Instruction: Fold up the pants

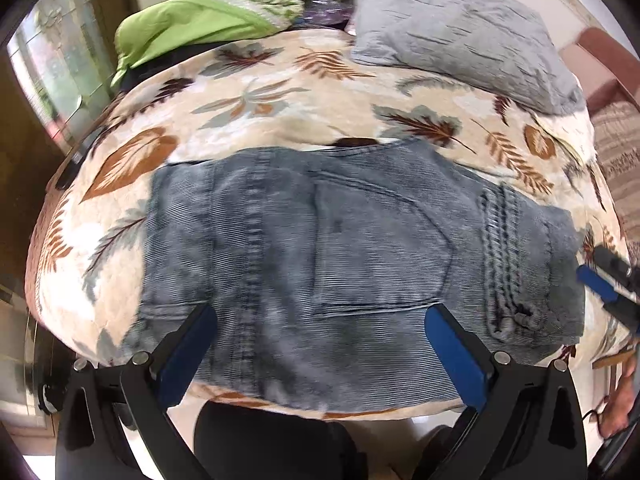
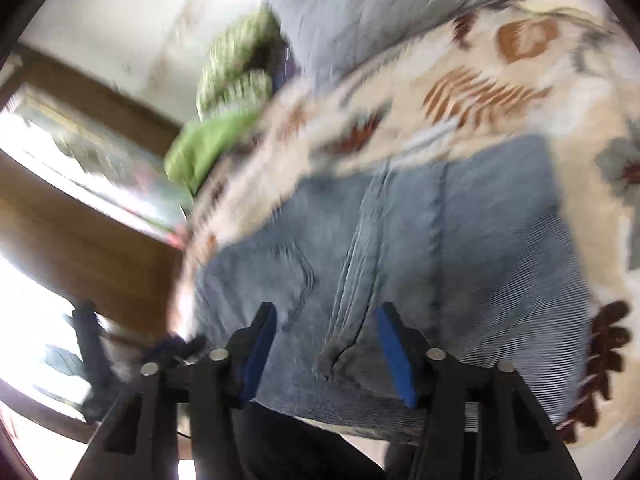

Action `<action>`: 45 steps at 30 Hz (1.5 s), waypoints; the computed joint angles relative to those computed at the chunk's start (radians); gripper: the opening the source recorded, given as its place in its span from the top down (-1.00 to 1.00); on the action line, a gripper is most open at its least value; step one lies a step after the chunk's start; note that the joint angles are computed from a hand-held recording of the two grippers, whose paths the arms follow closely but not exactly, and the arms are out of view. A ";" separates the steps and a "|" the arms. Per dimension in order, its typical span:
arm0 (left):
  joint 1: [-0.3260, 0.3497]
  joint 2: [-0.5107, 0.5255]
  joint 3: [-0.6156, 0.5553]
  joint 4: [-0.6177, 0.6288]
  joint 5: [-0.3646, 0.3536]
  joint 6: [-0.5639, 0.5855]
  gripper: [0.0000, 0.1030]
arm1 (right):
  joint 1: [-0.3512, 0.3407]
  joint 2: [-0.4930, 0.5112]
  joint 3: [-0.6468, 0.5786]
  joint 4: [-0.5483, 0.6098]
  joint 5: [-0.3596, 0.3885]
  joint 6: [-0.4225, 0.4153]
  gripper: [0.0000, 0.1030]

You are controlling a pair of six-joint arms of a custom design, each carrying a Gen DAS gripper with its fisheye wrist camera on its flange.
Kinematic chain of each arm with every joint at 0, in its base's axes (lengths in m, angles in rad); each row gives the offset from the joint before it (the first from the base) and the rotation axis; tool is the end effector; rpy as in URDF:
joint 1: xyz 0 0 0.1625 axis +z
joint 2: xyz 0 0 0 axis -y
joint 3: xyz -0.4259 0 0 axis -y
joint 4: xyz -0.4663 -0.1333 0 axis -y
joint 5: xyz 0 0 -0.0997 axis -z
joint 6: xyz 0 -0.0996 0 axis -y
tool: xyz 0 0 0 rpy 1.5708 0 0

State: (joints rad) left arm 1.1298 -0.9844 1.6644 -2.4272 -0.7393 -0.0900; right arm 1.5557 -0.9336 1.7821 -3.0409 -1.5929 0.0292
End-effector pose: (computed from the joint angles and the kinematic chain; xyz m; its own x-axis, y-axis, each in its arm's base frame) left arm -0.1152 -0.7287 0.1755 -0.6997 0.0896 -0.7088 0.3588 0.9020 -0.2402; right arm 0.1205 -0.7026 0.1321 -0.9987 0.0517 0.0010 0.0414 0.8117 -0.5826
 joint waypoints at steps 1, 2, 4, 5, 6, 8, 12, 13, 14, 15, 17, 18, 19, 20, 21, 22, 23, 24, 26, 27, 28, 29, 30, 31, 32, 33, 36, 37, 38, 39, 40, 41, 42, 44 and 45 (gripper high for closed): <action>-0.005 0.009 -0.004 -0.002 -0.001 0.009 -1.00 | -0.003 -0.015 0.014 -0.025 -0.041 0.006 -0.26; -0.011 0.021 -0.008 -0.006 -0.002 0.022 -1.00 | -0.009 -0.027 0.024 -0.033 -0.073 0.008 -0.26; -0.029 0.052 -0.017 -0.021 -0.015 0.059 -1.00 | -0.023 -0.041 0.033 -0.030 -0.108 0.009 -0.23; -0.035 0.062 -0.018 -0.030 -0.017 0.072 -1.00 | -0.029 -0.041 0.032 -0.010 -0.130 0.014 -0.17; -0.044 0.082 -0.022 -0.049 -0.015 0.096 -1.00 | -0.035 -0.040 0.028 0.013 -0.141 0.015 -0.11; -0.058 0.116 -0.033 -0.070 -0.010 0.125 -1.00 | -0.040 -0.019 0.002 0.097 -0.190 0.021 0.14; -0.071 0.203 -0.073 -0.093 0.055 0.182 -1.00 | -0.046 -0.022 -0.006 0.149 -0.183 0.006 0.18; -0.068 0.222 -0.086 -0.074 0.071 0.179 -1.00 | -0.052 -0.033 -0.006 0.154 -0.162 0.017 0.18; -0.063 0.237 -0.099 -0.048 0.076 0.171 -1.00 | -0.058 -0.041 -0.007 0.141 -0.141 0.022 0.18; -0.059 0.247 -0.106 -0.021 0.091 0.159 -1.00 | -0.060 -0.044 -0.015 0.123 -0.131 0.022 0.18; -0.047 0.247 -0.096 -0.022 0.089 0.160 -1.00 | -0.053 -0.025 -0.042 0.103 -0.155 0.014 0.18; -0.043 0.238 -0.076 -0.082 0.068 0.186 -1.00 | -0.046 -0.018 -0.063 0.113 -0.180 0.009 0.18; -0.038 0.232 -0.066 -0.106 0.053 0.198 -1.00 | -0.039 0.001 -0.096 0.125 -0.199 0.003 0.18; -0.036 0.231 -0.065 -0.111 0.047 0.201 -1.00 | -0.037 0.021 -0.127 0.141 -0.201 -0.001 0.18; -0.032 0.226 -0.063 -0.114 0.037 0.205 -1.00 | -0.038 0.041 -0.158 0.165 -0.200 0.001 0.18; -0.030 0.222 -0.067 -0.099 0.029 0.195 -1.00 | -0.036 0.071 -0.197 0.187 -0.212 0.008 0.19; -0.030 0.218 -0.071 -0.082 0.025 0.187 -1.00 | -0.032 0.103 -0.235 0.213 -0.245 0.013 0.19; -0.031 0.215 -0.069 -0.076 0.025 0.181 -1.00 | -0.026 0.132 -0.270 0.240 -0.281 0.015 0.16; -0.037 0.196 -0.048 -0.104 0.039 0.188 -1.00 | -0.015 0.161 -0.304 0.242 -0.319 -0.001 0.08; -0.040 0.176 -0.024 -0.138 0.045 0.204 -1.00 | -0.008 0.159 -0.310 0.259 -0.321 0.006 -0.03; -0.041 0.150 0.003 -0.163 0.053 0.212 -1.00 | -0.001 0.151 -0.303 0.255 -0.331 0.008 -0.03; -0.042 0.122 0.027 -0.181 0.063 0.213 -1.00 | 0.008 0.142 -0.290 0.237 -0.342 0.003 -0.03; -0.040 0.082 0.060 -0.209 0.074 0.215 -1.00 | 0.014 0.133 -0.272 0.214 -0.342 -0.005 -0.03; -0.038 0.056 0.083 -0.233 0.084 0.220 -1.00 | 0.019 0.119 -0.251 0.196 -0.321 -0.009 -0.03; -0.035 0.029 0.106 -0.261 0.100 0.228 -1.00 | 0.022 0.106 -0.232 0.190 -0.293 -0.003 -0.03; -0.031 0.001 0.129 -0.288 0.124 0.236 -1.00 | 0.025 0.092 -0.215 0.190 -0.265 0.009 -0.03; -0.006 -0.090 0.181 -0.304 0.190 0.214 -1.00 | 0.057 0.079 -0.176 0.176 -0.225 0.007 -0.03; 0.010 -0.124 0.194 -0.294 0.199 0.193 -1.00 | 0.073 0.082 -0.170 0.182 -0.225 -0.004 -0.03; 0.023 -0.147 0.203 -0.285 0.208 0.174 -1.00 | 0.088 0.087 -0.165 0.189 -0.222 -0.015 -0.03; 0.044 -0.177 0.211 -0.263 0.223 0.136 -1.00 | 0.099 0.094 -0.163 0.193 -0.212 -0.020 -0.04; 0.060 -0.195 0.214 -0.237 0.227 0.101 -1.00 | 0.110 0.104 -0.163 0.201 -0.198 -0.023 -0.04; 0.081 -0.223 0.216 -0.178 0.217 0.036 -1.00 | 0.122 0.117 -0.164 0.212 -0.189 -0.030 -0.04; 0.101 -0.252 0.220 -0.133 0.185 -0.015 -1.00 | 0.132 0.129 -0.163 0.213 -0.187 -0.035 -0.04; 0.136 -0.299 0.229 -0.093 0.098 -0.074 -1.00 | 0.149 0.157 -0.164 0.216 -0.175 -0.043 -0.04; 0.149 -0.318 0.236 -0.088 0.063 -0.090 -1.00 | 0.153 0.167 -0.164 0.224 -0.163 -0.040 -0.04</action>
State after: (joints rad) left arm 1.2786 -1.3023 1.9008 -2.5155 -0.6768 -0.1796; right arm 1.7088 -0.7664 1.6181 -2.8168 -1.7561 -0.0108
